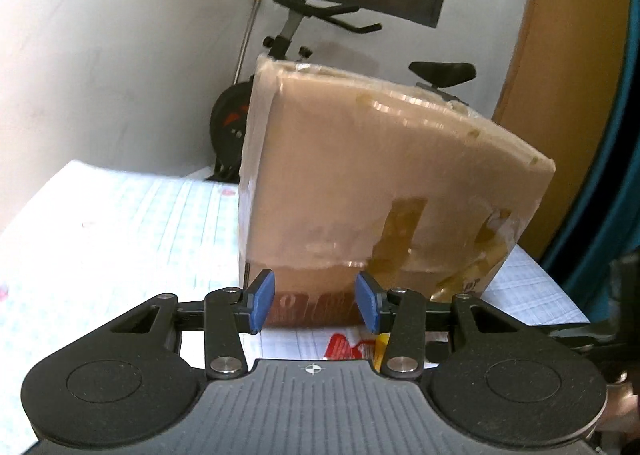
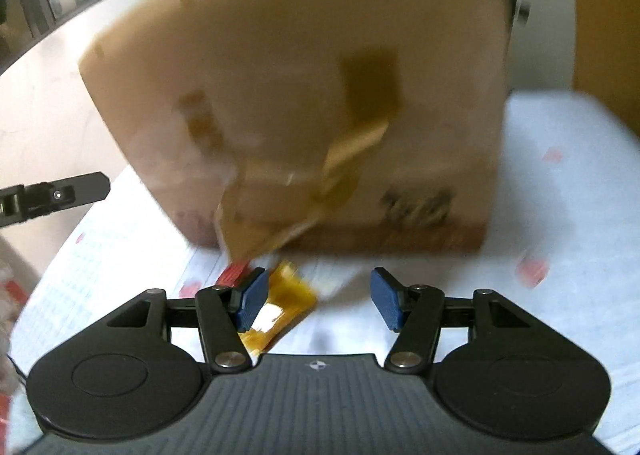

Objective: Organize snacks
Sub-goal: 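Move both tools back to the remaining snacks beside the box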

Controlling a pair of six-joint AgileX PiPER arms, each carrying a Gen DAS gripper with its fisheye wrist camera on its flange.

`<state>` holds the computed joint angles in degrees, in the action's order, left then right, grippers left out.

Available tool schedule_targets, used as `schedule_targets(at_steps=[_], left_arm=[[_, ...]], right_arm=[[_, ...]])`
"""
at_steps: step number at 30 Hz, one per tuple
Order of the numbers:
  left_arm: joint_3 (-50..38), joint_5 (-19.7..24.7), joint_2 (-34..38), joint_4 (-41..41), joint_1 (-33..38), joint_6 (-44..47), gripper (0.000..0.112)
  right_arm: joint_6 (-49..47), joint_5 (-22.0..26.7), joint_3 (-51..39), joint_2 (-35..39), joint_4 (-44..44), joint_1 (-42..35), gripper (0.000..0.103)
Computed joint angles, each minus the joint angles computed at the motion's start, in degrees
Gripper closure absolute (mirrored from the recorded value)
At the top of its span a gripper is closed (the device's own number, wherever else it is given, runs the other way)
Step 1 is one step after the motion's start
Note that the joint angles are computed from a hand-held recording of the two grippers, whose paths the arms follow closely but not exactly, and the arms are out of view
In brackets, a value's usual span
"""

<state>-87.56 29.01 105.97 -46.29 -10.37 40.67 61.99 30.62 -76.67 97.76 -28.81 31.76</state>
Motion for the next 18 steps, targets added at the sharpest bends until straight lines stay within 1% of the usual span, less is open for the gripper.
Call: schedule_targets(at_steps=[4,8,10,12,14,15,18], left_arm=[[2.7,-1.2,-0.6,1.7,-0.2,-2.6,0.065],[4.3,-1.4,-1.1,3.9,-0.1,-5.4,0.065],[5.1,-1.7,-1.4,4.1,0.1,-5.9,0.065],[5.9,-1.9,-1.6,3.7,0.4,-5.5,0.065],[6.4,-1.9,-1.7,3.7,0.5,-5.7,0.065],[6.9,-2.1,-1.7,3.2,0.6,-5.2,0.065],[6.4,-1.8,-1.1,4.6,0.3,-6.7,0.065]], right_arm=[[-7.9,1.3,-5.6,5.2,10.8,-1.1,0.043],[-9.6,2.5,-10.6,9.1,14.7,-1.4,0.043],[-8.7,4.1,-13.0,11.0,14.0,-1.2,0.043],[-6.9,6.0,-14.6,12.5,10.4,-0.2,0.045],[-5.9,6.3,-14.8,13.2,6.8,0.8,0.048],[-5.6,6.3,-14.5,13.1,5.8,1.1,0.048],[-4.9,3.8,-11.4,11.7,4.7,0.8,0.055]])
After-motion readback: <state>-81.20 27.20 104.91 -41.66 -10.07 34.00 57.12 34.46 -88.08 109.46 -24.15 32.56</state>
